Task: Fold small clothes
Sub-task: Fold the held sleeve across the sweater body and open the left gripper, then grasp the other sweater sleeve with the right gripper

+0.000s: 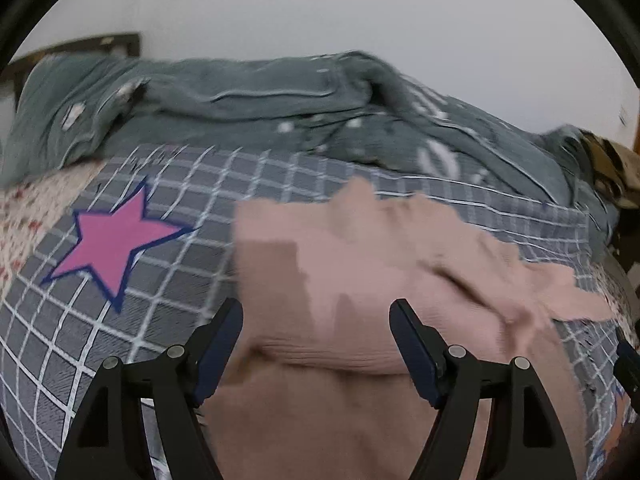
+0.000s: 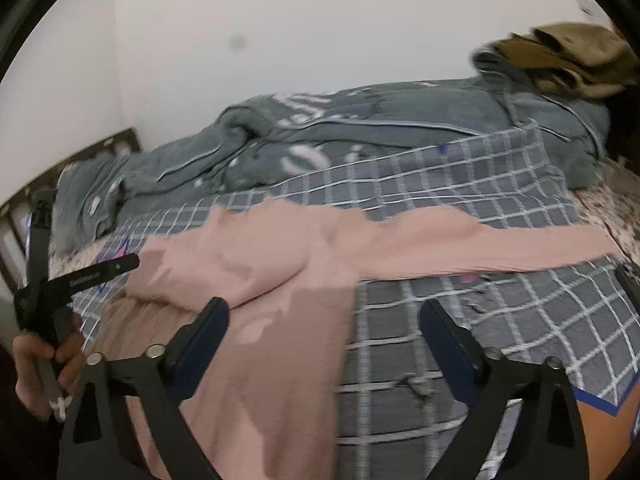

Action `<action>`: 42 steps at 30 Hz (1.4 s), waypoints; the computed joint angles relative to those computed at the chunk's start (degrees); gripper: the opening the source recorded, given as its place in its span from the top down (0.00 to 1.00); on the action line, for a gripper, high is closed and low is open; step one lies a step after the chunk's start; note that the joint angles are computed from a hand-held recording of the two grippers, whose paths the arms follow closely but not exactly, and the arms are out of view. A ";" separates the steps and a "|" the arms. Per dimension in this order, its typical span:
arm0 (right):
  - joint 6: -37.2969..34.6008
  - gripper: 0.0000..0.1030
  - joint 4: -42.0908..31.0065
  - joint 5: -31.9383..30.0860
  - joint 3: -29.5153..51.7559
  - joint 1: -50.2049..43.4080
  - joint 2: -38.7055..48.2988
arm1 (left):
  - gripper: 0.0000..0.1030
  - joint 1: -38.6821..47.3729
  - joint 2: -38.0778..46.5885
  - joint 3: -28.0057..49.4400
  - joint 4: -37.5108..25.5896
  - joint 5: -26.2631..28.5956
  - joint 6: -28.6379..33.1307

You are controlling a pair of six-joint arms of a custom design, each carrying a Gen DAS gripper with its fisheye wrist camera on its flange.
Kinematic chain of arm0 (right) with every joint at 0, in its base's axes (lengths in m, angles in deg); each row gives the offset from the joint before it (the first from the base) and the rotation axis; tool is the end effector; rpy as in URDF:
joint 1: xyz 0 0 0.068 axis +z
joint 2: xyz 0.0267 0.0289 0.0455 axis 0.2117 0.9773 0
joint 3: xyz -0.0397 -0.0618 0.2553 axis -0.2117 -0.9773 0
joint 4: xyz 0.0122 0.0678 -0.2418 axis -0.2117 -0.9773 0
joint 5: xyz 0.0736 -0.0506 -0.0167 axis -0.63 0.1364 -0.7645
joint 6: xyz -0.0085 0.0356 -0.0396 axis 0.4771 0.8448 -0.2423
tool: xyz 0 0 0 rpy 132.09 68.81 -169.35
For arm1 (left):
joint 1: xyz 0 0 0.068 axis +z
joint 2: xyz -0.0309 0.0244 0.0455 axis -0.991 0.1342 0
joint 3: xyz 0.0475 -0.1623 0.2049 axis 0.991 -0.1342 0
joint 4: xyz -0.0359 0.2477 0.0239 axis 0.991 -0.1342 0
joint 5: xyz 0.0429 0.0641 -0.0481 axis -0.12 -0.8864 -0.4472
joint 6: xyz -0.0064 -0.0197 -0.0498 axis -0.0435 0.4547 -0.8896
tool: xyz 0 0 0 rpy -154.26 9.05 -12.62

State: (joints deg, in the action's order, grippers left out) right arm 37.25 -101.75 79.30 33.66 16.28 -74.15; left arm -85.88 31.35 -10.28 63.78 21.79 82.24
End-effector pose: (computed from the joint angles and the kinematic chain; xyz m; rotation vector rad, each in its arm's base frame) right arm 0.0888 -0.0007 0.1692 0.3236 2.1278 -0.0193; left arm 0.2707 -0.0268 0.1554 0.2270 2.2705 -0.3429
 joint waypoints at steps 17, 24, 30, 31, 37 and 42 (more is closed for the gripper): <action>-5.37 0.39 36.02 5.69 14.68 9.48 61.09 | 0.85 6.62 17.44 14.29 -4.05 7.42 0.56; -5.65 0.38 37.62 4.78 24.48 9.37 79.77 | 0.70 6.87 18.67 16.10 -7.11 7.40 1.28; -8.19 0.89 44.06 2.29 17.94 8.54 73.04 | 0.70 5.75 20.37 17.99 -8.51 8.87 0.24; -8.31 0.89 44.99 2.07 15.48 7.83 69.06 | 0.70 5.55 20.36 17.98 -8.28 8.64 0.00; -9.41 0.85 33.47 -7.07 6.25 -5.64 43.88 | 0.70 5.17 21.69 19.90 -8.82 8.40 -1.81; -13.38 0.71 27.95 -18.54 2.77 -21.84 38.41 | 0.53 4.26 22.62 21.07 -9.08 8.82 -1.39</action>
State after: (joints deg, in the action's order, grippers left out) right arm 23.87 -73.80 60.76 36.43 -5.56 -35.74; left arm -81.62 53.97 10.79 54.70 30.61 80.85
